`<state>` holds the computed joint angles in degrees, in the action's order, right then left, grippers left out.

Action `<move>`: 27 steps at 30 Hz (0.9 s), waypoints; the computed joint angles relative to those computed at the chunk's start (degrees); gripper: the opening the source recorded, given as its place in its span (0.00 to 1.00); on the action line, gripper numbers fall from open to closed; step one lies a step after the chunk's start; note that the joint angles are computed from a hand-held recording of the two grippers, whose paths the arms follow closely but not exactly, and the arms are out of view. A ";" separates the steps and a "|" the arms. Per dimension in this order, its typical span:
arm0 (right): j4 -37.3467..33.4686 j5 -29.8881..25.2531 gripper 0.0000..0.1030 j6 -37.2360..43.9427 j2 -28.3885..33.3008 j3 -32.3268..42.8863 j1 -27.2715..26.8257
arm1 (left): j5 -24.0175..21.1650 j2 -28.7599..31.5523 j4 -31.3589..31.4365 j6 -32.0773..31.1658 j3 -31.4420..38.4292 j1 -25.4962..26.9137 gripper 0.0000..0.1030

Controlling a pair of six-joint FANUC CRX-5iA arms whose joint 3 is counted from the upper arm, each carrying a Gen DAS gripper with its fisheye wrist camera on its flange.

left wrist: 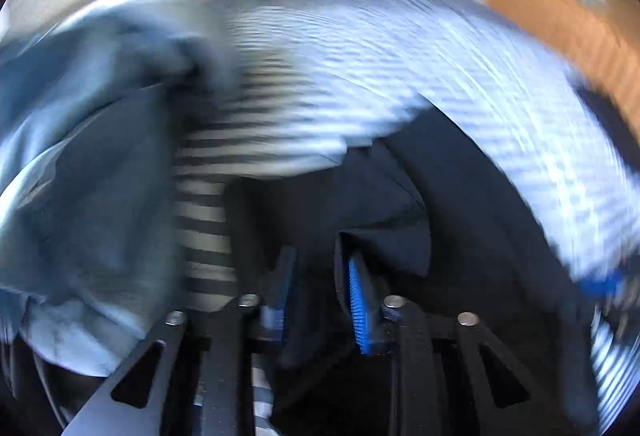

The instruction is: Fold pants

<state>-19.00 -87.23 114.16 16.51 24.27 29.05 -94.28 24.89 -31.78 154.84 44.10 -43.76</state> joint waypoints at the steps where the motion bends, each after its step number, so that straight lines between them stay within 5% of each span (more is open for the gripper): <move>1: -0.16 -0.61 0.18 0.42 0.40 0.51 -0.05 | 0.03 -1.78 -0.78 2.44 -1.70 0.23 0.48; 2: -0.20 -0.64 0.18 0.60 0.51 0.71 -0.12 | -1.69 -1.92 -2.19 2.62 -1.24 -0.13 0.56; 5: -0.31 -0.15 0.21 1.55 0.35 0.84 -0.05 | -4.12 -3.18 -4.60 0.63 -1.10 -1.39 0.58; 9: -1.37 -1.72 0.38 3.61 0.08 1.12 -0.86 | -3.86 -5.23 -4.24 1.24 -3.04 -3.36 0.63; 17: -3.52 -6.41 0.38 3.25 0.52 0.87 -3.52 | 3.05 -8.06 4.67 12.80 -8.93 -9.59 0.63; 27: -3.02 -9.19 0.38 7.56 -8.63 -6.91 -7.86 | 1.51 -5.30 0.20 26.79 -2.14 -22.32 0.63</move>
<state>-22.03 -96.43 121.72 7.88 17.37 21.20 -92.76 19.58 -31.58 181.63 41.97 -66.08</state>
